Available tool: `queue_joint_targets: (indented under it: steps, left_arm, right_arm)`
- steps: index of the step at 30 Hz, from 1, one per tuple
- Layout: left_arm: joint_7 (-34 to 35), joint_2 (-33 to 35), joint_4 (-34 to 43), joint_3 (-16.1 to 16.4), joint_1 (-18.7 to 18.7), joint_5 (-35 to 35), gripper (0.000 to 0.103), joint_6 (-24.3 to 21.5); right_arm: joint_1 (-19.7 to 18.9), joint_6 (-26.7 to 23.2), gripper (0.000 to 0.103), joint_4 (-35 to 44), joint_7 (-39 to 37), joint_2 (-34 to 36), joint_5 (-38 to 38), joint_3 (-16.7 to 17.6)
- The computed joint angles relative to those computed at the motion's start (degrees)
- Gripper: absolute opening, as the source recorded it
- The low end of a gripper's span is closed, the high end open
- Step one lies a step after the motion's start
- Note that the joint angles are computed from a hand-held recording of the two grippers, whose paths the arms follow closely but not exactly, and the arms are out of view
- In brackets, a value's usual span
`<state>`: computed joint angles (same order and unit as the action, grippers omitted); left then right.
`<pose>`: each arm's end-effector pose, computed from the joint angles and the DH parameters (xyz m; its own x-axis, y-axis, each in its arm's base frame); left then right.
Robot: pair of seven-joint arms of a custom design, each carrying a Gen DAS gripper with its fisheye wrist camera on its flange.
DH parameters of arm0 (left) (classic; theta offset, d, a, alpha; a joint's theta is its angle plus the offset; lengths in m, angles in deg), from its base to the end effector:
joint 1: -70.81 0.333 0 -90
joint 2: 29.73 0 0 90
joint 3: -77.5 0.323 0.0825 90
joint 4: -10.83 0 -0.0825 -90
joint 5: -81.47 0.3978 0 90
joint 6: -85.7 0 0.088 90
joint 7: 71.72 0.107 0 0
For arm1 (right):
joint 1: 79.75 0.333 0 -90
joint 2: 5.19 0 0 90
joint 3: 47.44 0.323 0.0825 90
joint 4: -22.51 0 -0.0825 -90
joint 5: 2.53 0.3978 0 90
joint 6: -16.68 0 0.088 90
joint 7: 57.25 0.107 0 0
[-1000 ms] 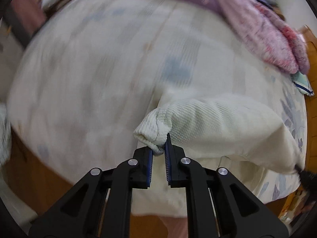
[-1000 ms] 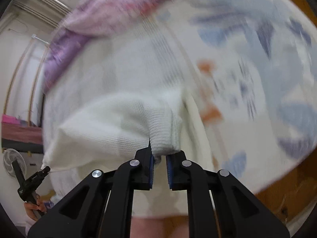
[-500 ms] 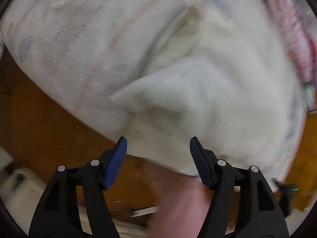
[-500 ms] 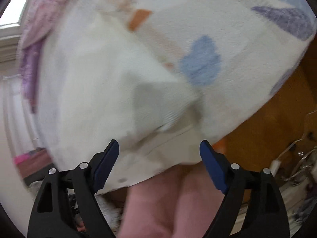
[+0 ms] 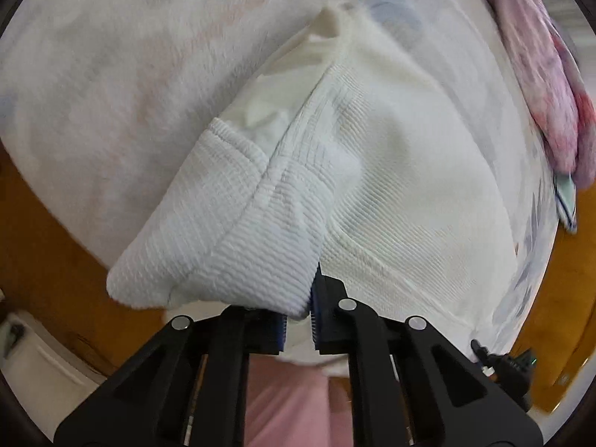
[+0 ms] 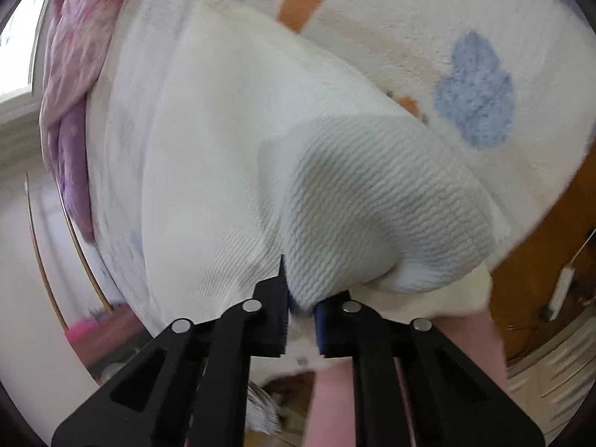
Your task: Fold large clothes
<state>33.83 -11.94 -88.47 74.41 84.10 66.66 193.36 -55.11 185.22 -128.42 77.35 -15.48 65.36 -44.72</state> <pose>0.6323 0.0968 0.3905 0.0215 -0.9594 0.2812 -0.9948 0.0076 0.1020 0.4151 0.1466 0.3316 -0.8775 -0.0418 -0.4777 -0.2325 0.9084 0.3476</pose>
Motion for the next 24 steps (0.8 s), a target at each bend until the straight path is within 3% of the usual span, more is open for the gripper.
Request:
queue_joint_targets:
  steps: [5,10,19,24]
  left_arm:
    - [2.6,-3.2,-2.9,1.0,-0.5,6.1,0.008,-1.7]
    - [2.6,-4.5,-7.9,1.8,-0.8,11.1,0.007,-0.2]
    - [3.3,-6.5,-12.0,2.3,-0.7,15.0,0.007,0.1]
    - [0.0,-7.8,-16.7,1.8,-2.5,18.6,0.007,3.3]
  right_arm:
    - [-0.6,-5.7,0.008,-1.9,8.0,-2.4,-10.2,1.2]
    - [0.6,-9.9,0.007,-2.7,12.1,-0.6,-11.5,1.6]
    - [-0.1,-16.9,0.004,-3.9,19.4,-1.7,-20.8,1.8]
    - [0.9,-13.9,0.004,-5.0,20.5,-1.3,-16.9,2.2]
